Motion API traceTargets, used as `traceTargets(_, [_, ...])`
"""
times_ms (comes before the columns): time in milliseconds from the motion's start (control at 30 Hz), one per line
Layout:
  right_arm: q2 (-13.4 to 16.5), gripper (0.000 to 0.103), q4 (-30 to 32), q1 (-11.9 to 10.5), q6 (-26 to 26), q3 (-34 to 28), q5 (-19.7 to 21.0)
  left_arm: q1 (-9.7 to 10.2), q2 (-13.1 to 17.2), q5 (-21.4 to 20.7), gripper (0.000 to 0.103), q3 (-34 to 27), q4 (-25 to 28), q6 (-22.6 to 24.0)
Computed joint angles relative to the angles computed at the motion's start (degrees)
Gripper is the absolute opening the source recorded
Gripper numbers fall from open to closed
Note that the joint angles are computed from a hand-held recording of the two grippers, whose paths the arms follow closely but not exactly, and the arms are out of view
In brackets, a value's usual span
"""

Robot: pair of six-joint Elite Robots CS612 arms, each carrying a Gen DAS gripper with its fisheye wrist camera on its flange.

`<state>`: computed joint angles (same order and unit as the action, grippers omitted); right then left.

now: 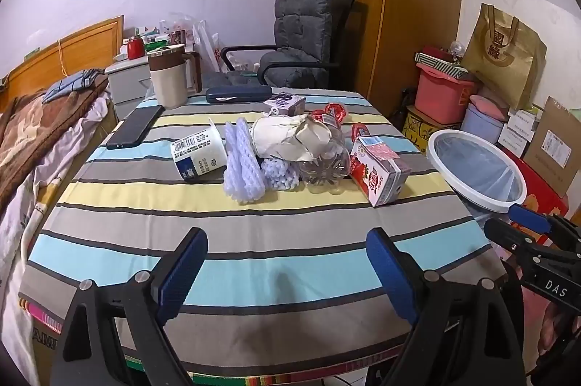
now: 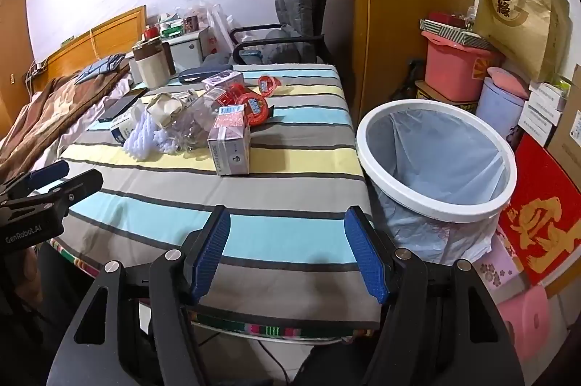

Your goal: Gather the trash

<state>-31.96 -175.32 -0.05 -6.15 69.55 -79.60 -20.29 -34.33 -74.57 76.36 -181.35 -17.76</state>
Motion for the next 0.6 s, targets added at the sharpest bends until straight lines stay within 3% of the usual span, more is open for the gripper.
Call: traceTargets(600, [-0.51,0.067,-1.72,0.02,-0.06,1.00,-0.10,-0.31,-0.61,0.28,0.089,1.33,-2.67,0.20])
